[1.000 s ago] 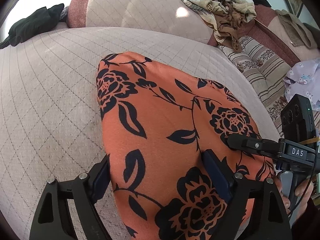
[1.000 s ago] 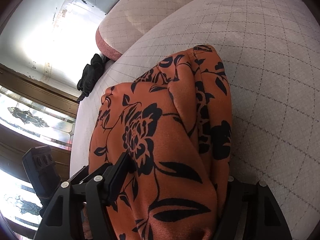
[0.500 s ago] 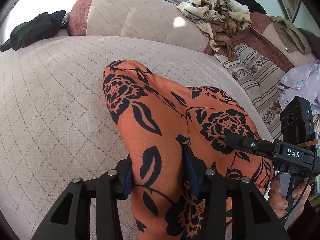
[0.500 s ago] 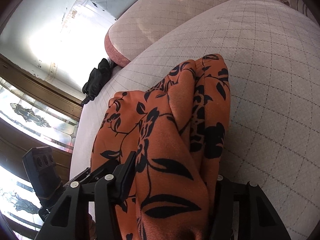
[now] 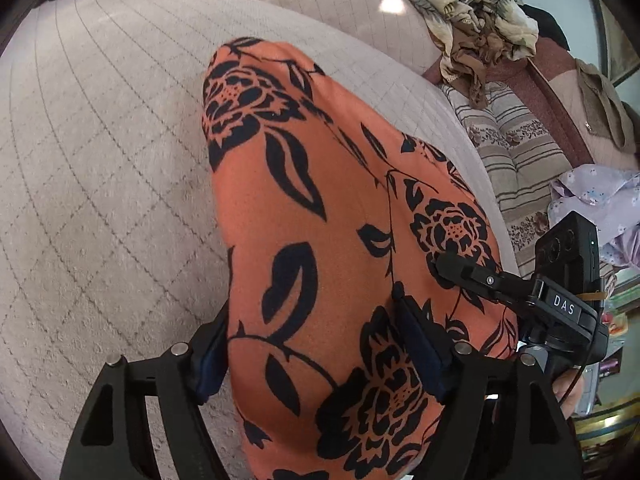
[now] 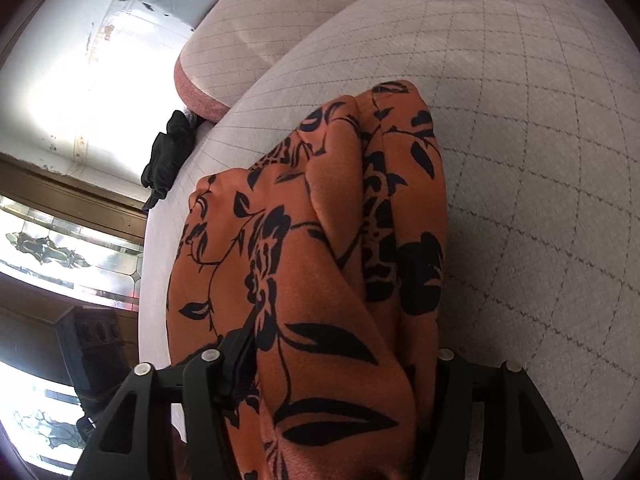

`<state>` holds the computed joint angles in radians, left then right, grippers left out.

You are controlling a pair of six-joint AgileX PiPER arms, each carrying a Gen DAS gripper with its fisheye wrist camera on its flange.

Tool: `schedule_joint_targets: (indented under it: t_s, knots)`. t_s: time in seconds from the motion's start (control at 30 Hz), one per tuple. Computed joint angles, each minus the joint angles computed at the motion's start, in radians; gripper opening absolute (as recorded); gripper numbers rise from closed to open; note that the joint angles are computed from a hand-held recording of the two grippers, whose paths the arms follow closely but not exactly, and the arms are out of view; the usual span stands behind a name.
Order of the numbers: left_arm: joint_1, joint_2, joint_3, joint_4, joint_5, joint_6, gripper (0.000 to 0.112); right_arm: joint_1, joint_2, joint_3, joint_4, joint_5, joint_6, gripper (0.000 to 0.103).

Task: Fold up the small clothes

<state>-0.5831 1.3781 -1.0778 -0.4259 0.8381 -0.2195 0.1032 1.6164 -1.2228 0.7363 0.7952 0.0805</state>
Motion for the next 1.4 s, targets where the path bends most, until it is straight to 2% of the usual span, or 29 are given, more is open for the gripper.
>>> schedule_joint_targets:
  t_s: [0.07,0.13,0.17,0.2,0.23,0.27,0.33,0.57,0.8,0.97,1.4]
  knots:
    - [-0.053,-0.010,-0.015,0.091,-0.009,-0.052,0.073,-0.017,0.003,0.012,0.038,0.005,-0.028,0.066]
    - [-0.086,-0.025,-0.017,0.153,-0.022,-0.097,0.059,-0.018,0.000,0.020,0.049,0.001,-0.038,0.067]
    - [-0.094,-0.032,-0.018,0.170,-0.029,-0.111,0.056,-0.018,-0.002,0.025,0.058,-0.003,-0.051,0.067]
    - [-0.092,-0.035,-0.021,0.178,-0.033,-0.115,0.050,-0.011,-0.002,0.023,0.063,-0.008,-0.059,0.066]
    - [-0.095,-0.047,-0.018,0.190,-0.042,-0.126,0.047,-0.003,-0.009,0.025,0.054,-0.019,-0.060,0.059]
    - [-0.101,-0.057,-0.016,0.207,-0.050,-0.138,0.043,0.012,-0.019,0.023,0.029,-0.035,-0.049,0.057]
    - [-0.113,-0.075,-0.020,0.257,-0.048,-0.173,0.040,0.041,-0.039,0.020,-0.028,-0.063,-0.023,0.052]
    - [-0.226,-0.143,-0.038,0.562,-0.013,-0.419,0.039,0.125,-0.075,0.012,-0.095,-0.140,0.019,0.047]
    - [-0.266,-0.249,-0.008,0.729,0.056,-0.544,0.039,0.218,-0.069,-0.016,-0.083,-0.218,0.027,0.047]
    - [-0.243,-0.295,0.011,0.751,0.076,-0.547,0.039,0.244,-0.089,-0.009,-0.066,-0.231,0.020,0.047]
    - [-0.198,-0.359,0.046,0.742,0.135,-0.517,0.039,0.254,-0.072,-0.035,-0.061,-0.188,-0.007,0.047]
